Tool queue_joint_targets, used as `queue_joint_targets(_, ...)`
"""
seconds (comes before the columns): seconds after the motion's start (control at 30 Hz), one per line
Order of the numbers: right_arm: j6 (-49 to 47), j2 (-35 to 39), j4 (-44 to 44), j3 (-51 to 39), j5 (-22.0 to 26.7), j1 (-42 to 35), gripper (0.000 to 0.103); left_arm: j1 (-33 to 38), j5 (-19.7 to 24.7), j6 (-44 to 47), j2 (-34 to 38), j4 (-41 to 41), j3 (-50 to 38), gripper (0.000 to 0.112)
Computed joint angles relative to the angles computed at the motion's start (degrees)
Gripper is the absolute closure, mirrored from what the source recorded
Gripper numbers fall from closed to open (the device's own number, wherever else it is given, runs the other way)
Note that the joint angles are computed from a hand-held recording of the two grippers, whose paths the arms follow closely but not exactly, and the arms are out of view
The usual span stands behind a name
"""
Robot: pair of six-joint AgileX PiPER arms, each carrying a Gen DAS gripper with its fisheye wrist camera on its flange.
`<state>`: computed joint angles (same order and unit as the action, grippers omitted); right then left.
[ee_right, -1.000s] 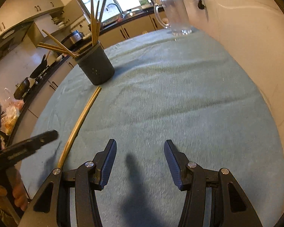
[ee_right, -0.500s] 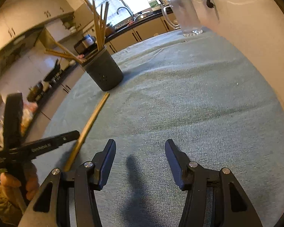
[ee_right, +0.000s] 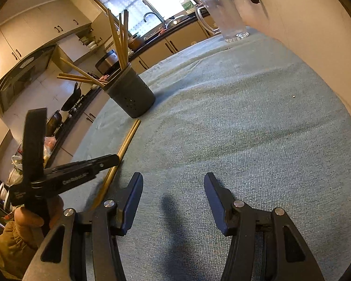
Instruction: Organize utensils
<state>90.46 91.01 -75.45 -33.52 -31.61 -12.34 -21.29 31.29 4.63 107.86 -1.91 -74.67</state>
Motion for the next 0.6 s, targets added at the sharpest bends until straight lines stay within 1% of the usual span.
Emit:
queue_joint_targets(0.03, 0.05, 0.08, 0.0, -0.07, -0.1, -0.04, 0.045, -0.5, -0.26, -1.55, 0.25, 1.64, -0.25, 0.099)
queue_joint_targets(0.07, 0.05, 0.18, 0.01, -0.12, -0.24, -0.12, 0.045, -0.42, -0.19, -1.57, 0.23, 1.27, -0.31, 0.099)
queue_joint_targets(0.1, -0.21, 0.21, -0.01, 0.07, -0.56, -0.46, 0.045, 0.31, 0.09, 0.22, 0.22, -1.39, -0.47, 0.099)
queue_joint_targets(0.17, -0.36, 0.26, 0.15, 0.08, -0.55, -0.42, 0.045, 2.8, 1.83, 7.74, -0.08, -10.44, -0.54, 0.099)
queue_joint_targets(0.23, -0.39, 0.27, 0.17, 0.13, -0.66, -0.49, 0.045, 4.75, 3.41, 13.08, -0.35, -16.49, -0.63, 0.098)
queue_joint_targets(0.27, -0.45, 0.31, 0.19, 0.17, -0.79, -0.57, 0.045, 5.34, 2.52, 14.33, -0.99, -17.86, 0.16, 0.098)
queue_joint_targets(0.33, -0.39, 0.24, 0.08, 0.21, -0.69, -0.56, 0.045, 6.18, 1.42, 16.32, -1.49, -19.59, 0.86, 0.098)
queue_joint_targets(0.43, -0.38, -0.03, -0.1, 0.32, -0.22, -0.45, 0.045, 6.47, 2.1, 17.26, -0.58, -20.67, -0.14, 0.098)
queue_joint_targets(0.5, -0.48, -0.04, 0.12, 0.21, 0.49, 0.08, 0.045, 6.74, 0.75, 18.79, -0.7, -21.07, 1.03, 0.098)
queue_joint_targets(0.6, -0.28, -0.18, 0.33, -0.14, 2.03, 1.19, 0.045, 5.48, -1.44, 15.8, -1.67, -15.83, 2.66, 0.098)
